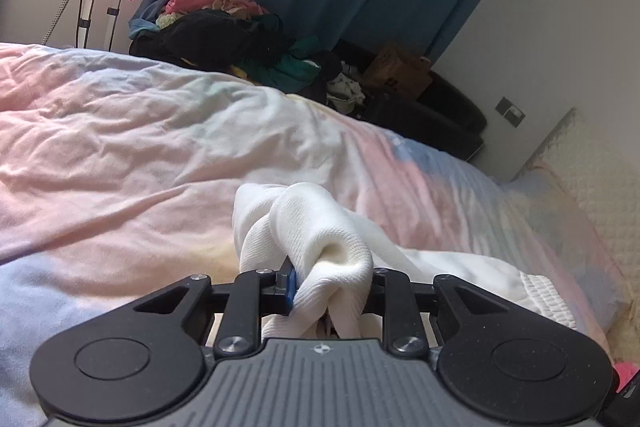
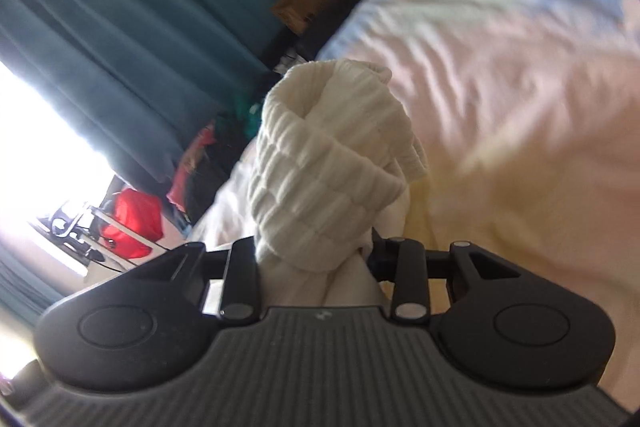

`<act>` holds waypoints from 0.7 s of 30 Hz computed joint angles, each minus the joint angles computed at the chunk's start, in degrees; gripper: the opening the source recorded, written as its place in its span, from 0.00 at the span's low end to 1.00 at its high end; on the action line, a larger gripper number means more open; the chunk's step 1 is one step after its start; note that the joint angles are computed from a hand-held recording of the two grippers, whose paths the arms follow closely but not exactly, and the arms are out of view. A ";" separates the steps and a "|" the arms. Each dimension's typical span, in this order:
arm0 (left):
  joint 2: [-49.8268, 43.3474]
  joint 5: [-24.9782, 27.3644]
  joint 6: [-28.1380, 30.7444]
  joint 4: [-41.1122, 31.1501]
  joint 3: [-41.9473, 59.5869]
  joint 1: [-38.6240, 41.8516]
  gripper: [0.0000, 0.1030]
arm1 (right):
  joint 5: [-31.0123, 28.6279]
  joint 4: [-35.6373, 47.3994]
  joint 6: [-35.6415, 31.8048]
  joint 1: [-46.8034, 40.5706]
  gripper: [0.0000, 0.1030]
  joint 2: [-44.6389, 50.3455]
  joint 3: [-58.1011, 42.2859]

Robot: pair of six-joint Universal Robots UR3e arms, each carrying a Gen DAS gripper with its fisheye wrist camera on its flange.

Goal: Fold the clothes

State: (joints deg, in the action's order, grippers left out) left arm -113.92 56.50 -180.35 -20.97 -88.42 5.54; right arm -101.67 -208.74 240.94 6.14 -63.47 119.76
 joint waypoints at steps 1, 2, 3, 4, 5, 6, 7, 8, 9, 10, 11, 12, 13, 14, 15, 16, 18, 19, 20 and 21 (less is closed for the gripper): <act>0.01 -0.09 2.19 3.31 -3.74 0.65 0.29 | -1.74 -3.31 1.48 1.44 0.39 2.01 1.43; 0.11 1.10 4.76 6.52 -7.26 0.76 0.33 | -3.60 -6.60 3.20 3.15 0.41 4.07 2.71; 0.43 3.38 7.52 9.04 -10.24 0.31 0.37 | -5.16 -9.31 4.57 4.70 0.42 6.02 3.61; 0.85 4.98 9.94 11.17 -12.91 0.06 0.43 | -6.19 -10.41 5.73 5.80 0.44 6.87 4.33; 1.26 5.98 12.17 13.47 -15.58 0.05 0.49 | -7.13 -11.22 6.88 6.83 0.48 7.55 5.01; 1.92 6.21 13.86 15.42 -17.97 0.35 0.52 | -8.09 -12.00 8.07 7.89 0.49 8.27 5.63; 3.09 5.66 15.09 16.23 -19.79 0.99 0.56 | -7.84 -11.42 9.86 8.15 0.49 7.34 6.69; 4.76 5.23 16.18 16.01 -21.26 1.67 0.60 | -6.95 -9.91 11.92 7.97 0.49 5.15 8.18; 6.80 5.09 17.00 15.18 -22.49 2.33 0.63 | -5.83 -6.76 13.62 7.72 0.49 1.79 9.60; 9.29 4.74 17.83 13.69 -23.54 3.12 0.68 | -4.58 -1.86 14.52 7.40 0.49 -2.66 10.88; 12.10 4.12 18.83 11.68 -24.48 4.08 0.74 | -4.39 4.30 14.98 7.69 0.49 -7.51 11.46; 14.88 3.48 19.63 9.89 -25.42 5.07 0.76 | -4.36 10.91 15.41 8.09 0.49 -12.31 11.54; 18.14 2.76 20.40 7.46 -26.24 6.19 0.78 | -5.36 16.83 15.39 9.11 0.49 -16.39 10.97; 21.77 1.94 21.35 4.09 -26.71 7.43 0.78 | -6.53 22.71 15.35 10.26 0.49 -20.14 10.02; 25.49 1.11 22.44 0.14 -26.83 8.68 0.79 | -7.72 28.67 15.38 11.44 0.49 -23.61 8.76; 29.37 -0.41 23.77 -3.70 -27.08 10.33 0.80 | -9.70 33.43 15.10 13.35 0.49 -26.05 7.06; 37.35 -4.99 27.07 -11.63 -27.53 14.79 0.86 | -13.93 42.52 14.59 17.47 0.49 -29.82 2.96; 41.26 -7.52 29.08 -16.39 -27.24 17.33 0.91 | -16.17 46.23 14.17 19.61 0.49 -31.48 1.09; 45.47 -10.36 31.32 -21.95 -26.55 20.26 0.97 | -18.46 49.82 13.75 21.80 0.49 -32.93 -0.90; 50.22 -13.48 34.03 -28.32 -25.79 23.77 0.98 | -20.75 52.93 13.21 23.88 0.49 -33.95 -2.99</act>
State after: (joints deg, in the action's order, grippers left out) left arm -63.70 43.03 -146.32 -49.28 -114.22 29.30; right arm -122.42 -155.81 254.15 30.01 -97.42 116.77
